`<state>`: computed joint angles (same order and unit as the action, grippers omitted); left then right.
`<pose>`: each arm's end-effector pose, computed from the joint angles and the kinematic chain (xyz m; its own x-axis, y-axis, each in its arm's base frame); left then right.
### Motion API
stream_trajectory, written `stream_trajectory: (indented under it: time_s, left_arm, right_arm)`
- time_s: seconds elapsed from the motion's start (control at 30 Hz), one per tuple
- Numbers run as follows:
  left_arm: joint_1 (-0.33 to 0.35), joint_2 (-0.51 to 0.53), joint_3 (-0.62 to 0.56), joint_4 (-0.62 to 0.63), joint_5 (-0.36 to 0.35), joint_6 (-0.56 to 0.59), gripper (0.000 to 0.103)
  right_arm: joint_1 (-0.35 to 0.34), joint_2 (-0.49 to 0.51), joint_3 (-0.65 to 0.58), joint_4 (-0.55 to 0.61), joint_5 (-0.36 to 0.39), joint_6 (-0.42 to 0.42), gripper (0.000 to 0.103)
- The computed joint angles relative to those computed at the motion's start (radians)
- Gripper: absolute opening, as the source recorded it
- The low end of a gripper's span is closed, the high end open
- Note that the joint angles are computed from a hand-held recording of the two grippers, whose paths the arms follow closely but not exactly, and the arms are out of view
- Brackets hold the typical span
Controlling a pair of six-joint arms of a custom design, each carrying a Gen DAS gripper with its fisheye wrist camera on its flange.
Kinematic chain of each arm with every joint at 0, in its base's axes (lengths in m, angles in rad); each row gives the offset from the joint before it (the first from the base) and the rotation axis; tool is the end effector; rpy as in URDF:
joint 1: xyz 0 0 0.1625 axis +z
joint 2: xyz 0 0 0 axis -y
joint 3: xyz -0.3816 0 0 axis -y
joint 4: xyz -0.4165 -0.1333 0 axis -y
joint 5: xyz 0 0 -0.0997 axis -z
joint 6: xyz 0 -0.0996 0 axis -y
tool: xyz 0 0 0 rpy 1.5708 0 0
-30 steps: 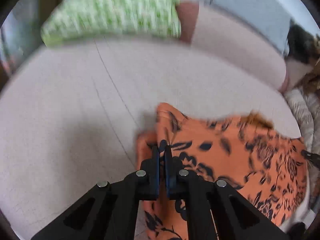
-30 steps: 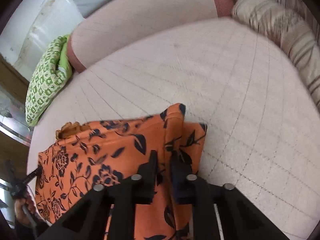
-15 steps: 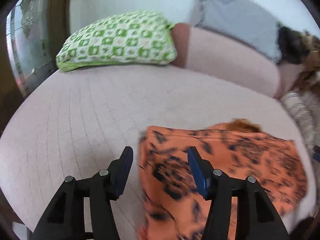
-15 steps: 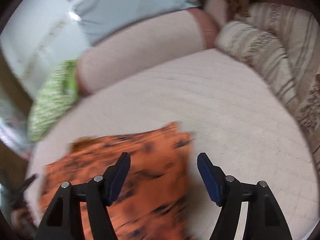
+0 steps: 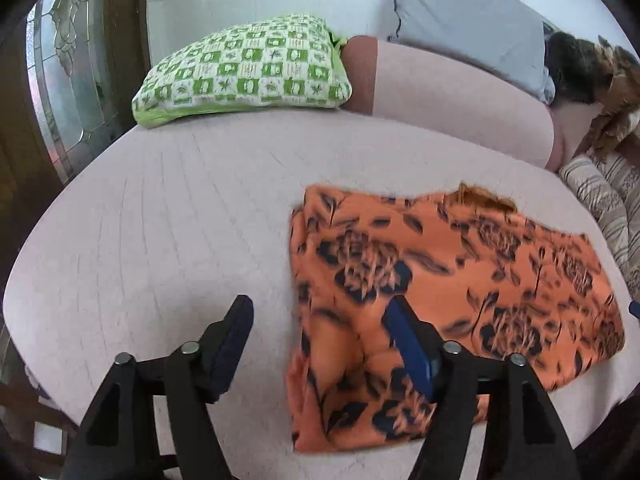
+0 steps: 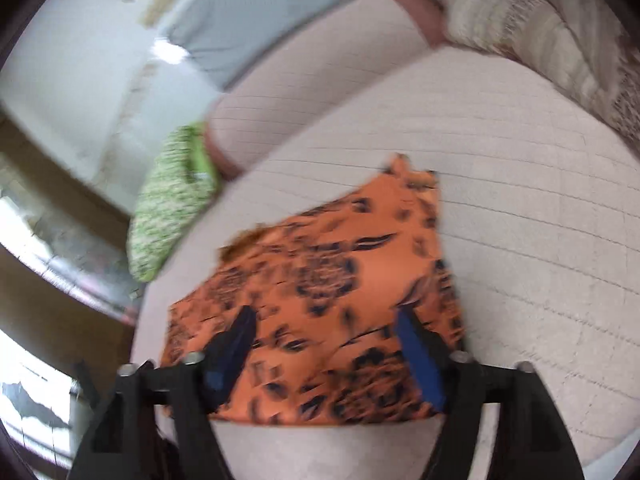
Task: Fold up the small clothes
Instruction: 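Press the folded blouse flat with both open grippers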
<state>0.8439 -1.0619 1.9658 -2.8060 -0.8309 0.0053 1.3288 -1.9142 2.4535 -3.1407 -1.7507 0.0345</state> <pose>-0.2235 -0.5530 0.1314 -0.6943 0.3307 -0.6393 0.6321 0.7049 -0.3219 0.0248 -0.3813 0.3430 -0.9136 0.4018 0.0624 0.1549 0.4857 -0.8603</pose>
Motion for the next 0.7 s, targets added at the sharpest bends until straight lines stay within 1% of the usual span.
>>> stream_trajectory:
  time_s: [0.03, 0.07, 0.1, 0.13, 0.17, 0.2, 0.23, 0.3, 0.33, 0.37, 0.4, 0.43, 0.47, 0.5, 0.53, 0.6, 0.63, 0.7]
  left_arm:
    - [0.016, 0.021, -0.004, 0.064, 0.028, -0.023, 0.072]
    - [0.028, 0.033, -0.014, 0.142, 0.049, -0.06, 0.073]
    - [0.044, 0.032, -0.02, 0.179, 0.033, -0.087, 0.074]
    - [0.037, 0.007, -0.009, 0.173, 0.024, -0.106, 0.074]
    - [0.03, -0.005, -0.009, 0.186, 0.029, -0.12, 0.074]
    - [0.019, -0.021, 0.003, 0.164, 0.032, -0.115, 0.074]
    - [0.003, -0.036, 0.022, 0.112, 0.04, -0.084, 0.073]
    - [-0.018, -0.052, 0.046, 0.044, 0.053, -0.035, 0.073]
    - [-0.022, -0.053, 0.054, 0.049, 0.067, -0.026, 0.074]
    - [-0.029, -0.061, 0.072, 0.086, 0.08, -0.055, 0.074]
    - [-0.013, -0.045, 0.055, 0.166, 0.098, -0.094, 0.074]
    - [0.013, -0.032, 0.044, 0.232, 0.103, -0.137, 0.075]
    - [0.02, -0.057, 0.042, 0.256, 0.067, -0.185, 0.076]
    - [0.02, -0.068, 0.043, 0.26, 0.059, -0.198, 0.075]
    - [0.011, -0.079, 0.043, 0.262, 0.064, -0.207, 0.075]
    - [-0.016, -0.088, 0.054, 0.196, 0.072, -0.158, 0.075]
    - [-0.032, -0.085, 0.052, 0.159, 0.064, -0.113, 0.075]
    - [-0.049, -0.054, 0.027, 0.111, 0.051, -0.057, 0.075]
  right_arm:
    - [-0.006, -0.004, 0.015, 0.005, 0.018, -0.007, 0.086]
    - [-0.023, 0.011, 0.015, 0.039, 0.003, -0.006, 0.086]
    - [-0.053, 0.046, 0.002, 0.091, -0.054, 0.038, 0.084]
    - [-0.074, 0.059, 0.007, 0.101, -0.069, 0.087, 0.079]
    - [-0.08, 0.031, 0.026, 0.069, -0.042, 0.095, 0.079]
    - [-0.06, 0.018, 0.028, 0.062, -0.047, 0.108, 0.079]
    - [-0.025, 0.009, 0.027, 0.048, -0.064, 0.11, 0.079]
    - [0.026, 0.008, 0.03, -0.003, -0.086, 0.071, 0.079]
    - [0.042, 0.012, 0.029, -0.02, -0.078, 0.037, 0.081]
    - [0.035, 0.015, 0.029, -0.022, -0.045, 0.014, 0.084]
    - [0.012, 0.022, 0.025, 0.001, -0.028, 0.02, 0.086]
    - [-0.002, 0.013, 0.016, 0.066, -0.052, 0.053, 0.086]
    - [-0.057, 0.029, 0.014, 0.114, -0.055, 0.119, 0.083]
    - [-0.093, 0.007, 0.029, 0.12, -0.015, 0.154, 0.082]
    - [-0.095, -0.006, 0.043, 0.084, 0.008, 0.15, 0.082]
    - [-0.058, -0.024, 0.032, 0.076, 0.002, 0.145, 0.083]
    - [-0.046, -0.023, 0.024, 0.068, -0.003, 0.136, 0.083]
    - [-0.027, -0.011, -0.027, 0.101, 0.019, 0.091, 0.083]
